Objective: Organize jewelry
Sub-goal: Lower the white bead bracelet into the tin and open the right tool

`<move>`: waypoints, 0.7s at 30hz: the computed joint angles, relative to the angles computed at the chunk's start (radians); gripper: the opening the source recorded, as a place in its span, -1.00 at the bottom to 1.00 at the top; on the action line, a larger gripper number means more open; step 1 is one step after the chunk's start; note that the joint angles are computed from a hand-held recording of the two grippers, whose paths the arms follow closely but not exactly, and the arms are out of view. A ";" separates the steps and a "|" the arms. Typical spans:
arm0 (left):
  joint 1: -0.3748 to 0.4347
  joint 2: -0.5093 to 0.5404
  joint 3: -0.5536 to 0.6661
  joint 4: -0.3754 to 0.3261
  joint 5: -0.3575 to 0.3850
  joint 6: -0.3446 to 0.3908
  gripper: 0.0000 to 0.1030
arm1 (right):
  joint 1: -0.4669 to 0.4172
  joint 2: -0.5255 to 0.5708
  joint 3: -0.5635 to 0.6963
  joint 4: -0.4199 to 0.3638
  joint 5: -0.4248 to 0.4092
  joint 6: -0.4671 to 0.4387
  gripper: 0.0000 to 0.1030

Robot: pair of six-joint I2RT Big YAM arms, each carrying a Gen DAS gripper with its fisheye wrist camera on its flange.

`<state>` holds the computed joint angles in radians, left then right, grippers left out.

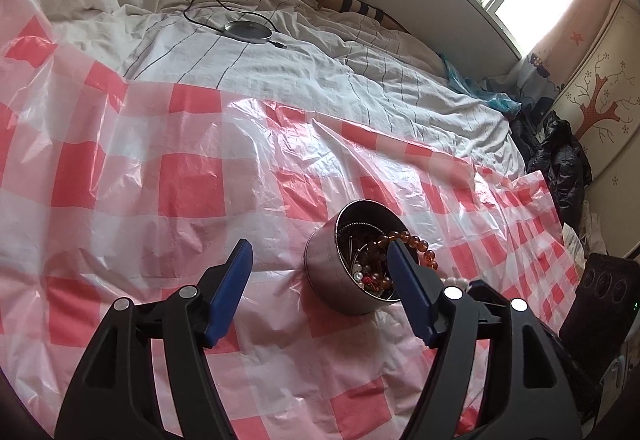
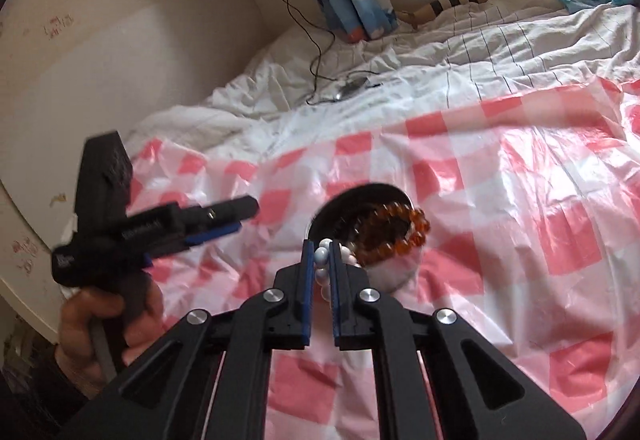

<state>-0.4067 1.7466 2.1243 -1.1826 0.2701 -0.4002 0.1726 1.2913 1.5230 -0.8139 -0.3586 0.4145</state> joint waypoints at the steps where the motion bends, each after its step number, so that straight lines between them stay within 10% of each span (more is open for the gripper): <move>1: 0.000 0.002 0.002 0.000 0.006 -0.005 0.30 | -0.004 0.017 0.014 0.016 -0.022 0.015 -0.84; 7: -0.007 0.008 0.007 -0.006 0.004 0.002 0.34 | 0.002 0.123 0.129 -0.049 0.016 0.050 -0.83; 12: -0.003 0.006 0.005 -0.008 0.003 -0.004 0.37 | -0.027 0.077 0.059 -0.057 0.191 0.137 -0.14; 21: 0.000 0.000 -0.004 -0.011 -0.002 -0.007 0.43 | -0.025 0.089 0.029 -0.055 0.090 0.162 -0.14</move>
